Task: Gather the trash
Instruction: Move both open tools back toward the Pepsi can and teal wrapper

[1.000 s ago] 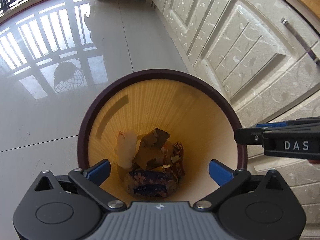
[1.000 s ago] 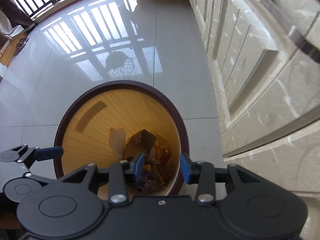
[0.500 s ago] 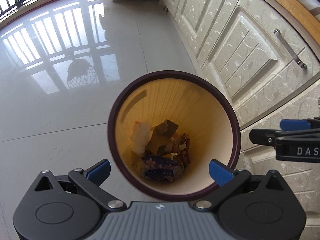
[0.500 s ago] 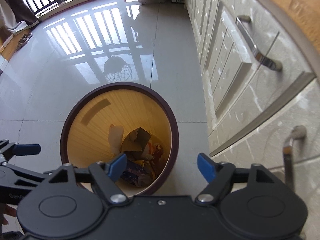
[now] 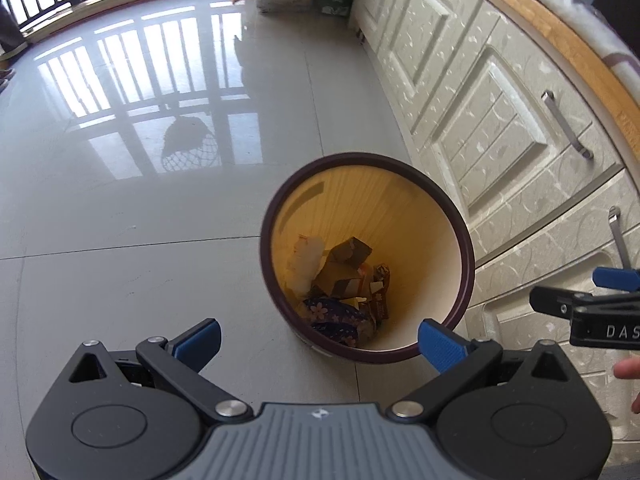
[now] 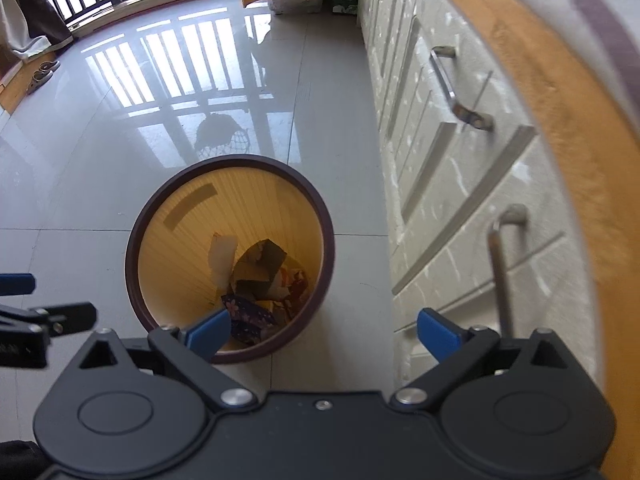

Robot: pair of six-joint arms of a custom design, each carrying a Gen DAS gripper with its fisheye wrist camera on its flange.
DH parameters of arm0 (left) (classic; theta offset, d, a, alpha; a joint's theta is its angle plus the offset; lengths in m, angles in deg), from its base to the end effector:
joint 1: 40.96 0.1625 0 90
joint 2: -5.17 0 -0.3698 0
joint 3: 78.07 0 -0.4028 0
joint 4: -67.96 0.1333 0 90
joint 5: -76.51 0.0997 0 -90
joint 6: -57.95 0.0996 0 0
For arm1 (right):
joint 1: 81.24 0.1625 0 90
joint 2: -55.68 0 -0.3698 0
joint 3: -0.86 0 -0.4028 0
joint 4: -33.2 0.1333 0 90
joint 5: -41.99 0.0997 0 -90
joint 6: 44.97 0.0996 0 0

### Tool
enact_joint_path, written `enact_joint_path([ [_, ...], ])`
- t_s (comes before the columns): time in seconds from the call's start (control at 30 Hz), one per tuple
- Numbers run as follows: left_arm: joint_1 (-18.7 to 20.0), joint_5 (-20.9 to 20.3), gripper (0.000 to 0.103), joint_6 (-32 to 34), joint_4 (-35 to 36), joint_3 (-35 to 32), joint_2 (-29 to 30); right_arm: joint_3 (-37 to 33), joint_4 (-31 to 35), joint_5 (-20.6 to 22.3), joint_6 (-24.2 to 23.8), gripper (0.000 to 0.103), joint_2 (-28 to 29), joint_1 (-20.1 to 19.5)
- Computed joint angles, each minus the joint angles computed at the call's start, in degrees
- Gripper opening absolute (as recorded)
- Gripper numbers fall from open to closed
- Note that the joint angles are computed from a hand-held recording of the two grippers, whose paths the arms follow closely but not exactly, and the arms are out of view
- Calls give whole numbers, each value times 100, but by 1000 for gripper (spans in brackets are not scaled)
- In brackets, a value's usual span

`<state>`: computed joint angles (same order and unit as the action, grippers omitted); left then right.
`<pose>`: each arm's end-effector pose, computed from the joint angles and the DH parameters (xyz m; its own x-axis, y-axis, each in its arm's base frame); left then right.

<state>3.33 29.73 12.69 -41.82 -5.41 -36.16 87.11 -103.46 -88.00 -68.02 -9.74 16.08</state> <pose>-0.3639 -0.6365 0.1062 -0.7873 -0.0514 -0.6145 0.2019 0.9201 -0.3356 0.1520 -0.6391 0.3303 -0.6872 -0.1838 0.7029 -0.4170 0.8920 -0.1744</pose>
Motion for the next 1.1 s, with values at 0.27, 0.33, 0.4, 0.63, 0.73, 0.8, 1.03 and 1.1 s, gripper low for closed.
enact_joint_path([
  [0.27, -298, 205, 103, -358, 197, 255, -378, 218, 154, 337, 81, 101, -450, 123],
  [0.33, -378, 262, 103, -446, 251, 306, -457, 290, 79, 312, -38, 101, -522, 208],
  [0.4, -460, 327, 103, -524, 307, 353, -528, 351, 8, 297, -116, 101, -601, 281],
  [0.63, -771, 582, 103, -725, 367, 499, -734, 419, 200, 413, -24, 100, -983, 486],
  [0.73, -892, 706, 103, -725, 373, 525, -783, 485, 183, 429, -51, 100, -1146, 613],
  [0.8, -977, 779, 103, -722, 355, 541, -821, 568, 77, 383, -147, 100, -1247, 708],
  [1.03, -1282, 1051, 103, -559, 68, 600, -898, 761, -195, 324, -378, 100, -1684, 929],
  [1.1, -1364, 1102, 103, -418, -119, 591, -886, 807, -297, 295, -440, 100, -1802, 957],
])
